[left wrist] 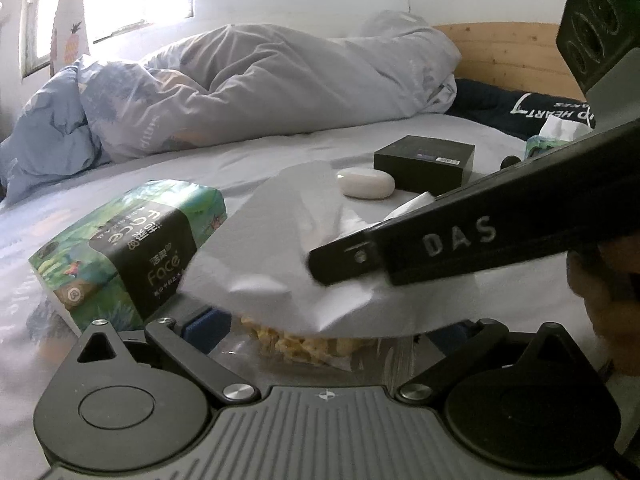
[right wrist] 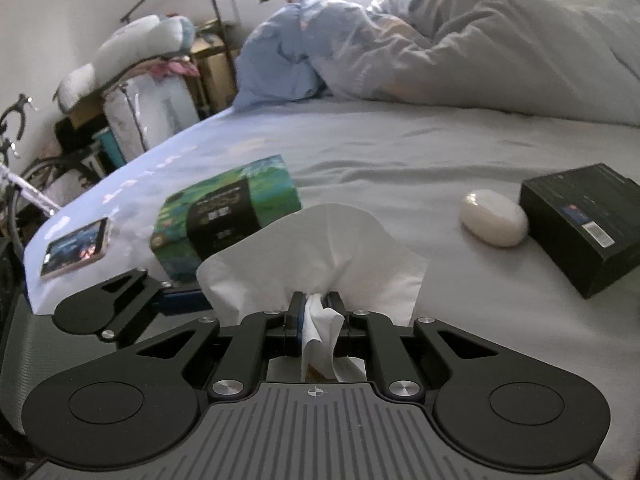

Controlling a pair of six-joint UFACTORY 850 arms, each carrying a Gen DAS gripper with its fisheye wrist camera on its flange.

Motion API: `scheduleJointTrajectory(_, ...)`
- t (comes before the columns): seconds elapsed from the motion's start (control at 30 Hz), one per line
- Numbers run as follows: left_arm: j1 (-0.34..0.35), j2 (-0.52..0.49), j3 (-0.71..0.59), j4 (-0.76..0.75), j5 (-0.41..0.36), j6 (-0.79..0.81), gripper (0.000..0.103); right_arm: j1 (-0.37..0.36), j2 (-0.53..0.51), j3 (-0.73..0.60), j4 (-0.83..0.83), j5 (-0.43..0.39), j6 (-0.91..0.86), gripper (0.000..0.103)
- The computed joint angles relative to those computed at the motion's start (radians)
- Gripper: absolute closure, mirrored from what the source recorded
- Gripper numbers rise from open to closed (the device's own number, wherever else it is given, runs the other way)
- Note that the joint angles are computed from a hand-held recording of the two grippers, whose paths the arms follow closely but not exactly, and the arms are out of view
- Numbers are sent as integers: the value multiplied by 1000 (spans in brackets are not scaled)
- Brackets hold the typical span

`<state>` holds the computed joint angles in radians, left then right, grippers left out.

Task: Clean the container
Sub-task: 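Wipe the tissue over the flipped bag with the right gripper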

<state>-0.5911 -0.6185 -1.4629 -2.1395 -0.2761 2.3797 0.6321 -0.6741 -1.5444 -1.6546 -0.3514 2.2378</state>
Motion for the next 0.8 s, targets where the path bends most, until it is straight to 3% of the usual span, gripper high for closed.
scheduleJointTrajectory(0.17,4,-2,-4,0,-10,-21,0,-4,8,5,54,10,-47,90)
scheduleJointTrajectory(0.37,2,-1,-1,-134,9,77,0,-3,3,1,40,3,-35,90)
scheduleJointTrajectory(0.57,8,-8,-17,-51,26,-44,0,-1,-2,-4,24,-3,-23,90)
scheduleJointTrajectory(0.7,5,-18,-36,145,59,-230,0,0,-6,-6,14,-7,-15,89)
scheduleJointTrajectory(0.8,5,-18,-35,167,65,-256,0,1,-8,-8,7,-10,-9,90)
